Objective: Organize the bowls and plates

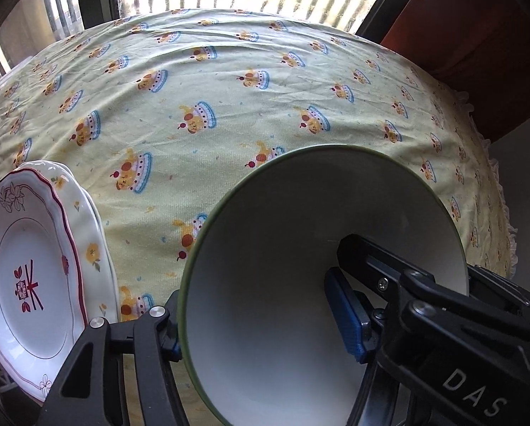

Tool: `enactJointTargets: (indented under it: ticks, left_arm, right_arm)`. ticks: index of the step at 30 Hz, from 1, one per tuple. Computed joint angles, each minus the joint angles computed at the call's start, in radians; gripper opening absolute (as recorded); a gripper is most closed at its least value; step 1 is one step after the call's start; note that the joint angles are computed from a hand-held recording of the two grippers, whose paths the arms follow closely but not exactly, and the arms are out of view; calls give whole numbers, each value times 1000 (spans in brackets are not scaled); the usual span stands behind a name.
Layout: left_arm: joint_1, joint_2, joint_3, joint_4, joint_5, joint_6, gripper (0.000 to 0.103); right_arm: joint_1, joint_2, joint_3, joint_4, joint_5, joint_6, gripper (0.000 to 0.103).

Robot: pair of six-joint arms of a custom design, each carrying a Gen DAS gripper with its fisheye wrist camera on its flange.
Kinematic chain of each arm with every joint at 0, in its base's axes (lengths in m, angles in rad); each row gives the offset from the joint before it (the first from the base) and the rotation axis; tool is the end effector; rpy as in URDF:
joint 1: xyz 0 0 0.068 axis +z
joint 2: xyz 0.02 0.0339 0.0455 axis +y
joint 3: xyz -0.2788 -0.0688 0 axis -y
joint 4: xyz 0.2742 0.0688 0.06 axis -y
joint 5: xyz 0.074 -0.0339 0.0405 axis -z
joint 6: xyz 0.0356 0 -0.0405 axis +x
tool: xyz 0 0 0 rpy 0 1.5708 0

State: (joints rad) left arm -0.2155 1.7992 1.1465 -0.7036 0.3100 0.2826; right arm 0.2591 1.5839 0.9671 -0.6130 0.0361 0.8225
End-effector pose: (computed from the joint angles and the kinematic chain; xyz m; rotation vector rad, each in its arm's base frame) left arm 0.3497 -0.0877 0.1608 0.7583 2.7847 -0.4402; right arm 0.3084 0.0804 0.1793 0.7934 2.7099 0.2066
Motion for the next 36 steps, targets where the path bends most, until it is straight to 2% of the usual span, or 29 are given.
enactJointTargets:
  ticks: [3,12,25,31,36]
  left_arm:
    - [-10,-14,-12,11,-22,-2,67]
    - [-34,-24,-5,-12,-67,-50,65]
    - [-56,-139,-18,-30,-110,-134,63]
    - [-26,-150,-9,-28,-87,-90,63]
    - [27,-136,27,-64,-69,-9,63]
  right_arm:
    - [-9,10,-14,38,-61,-12,50]
    - [-33,30,4,22,-112,-68,51]
    - [-51,-47,27,-33,-120,-142,51]
    - [-23,-60,63,-60,-75,-126,51]
    - [19,-36,101,-73,-49,-53,51]
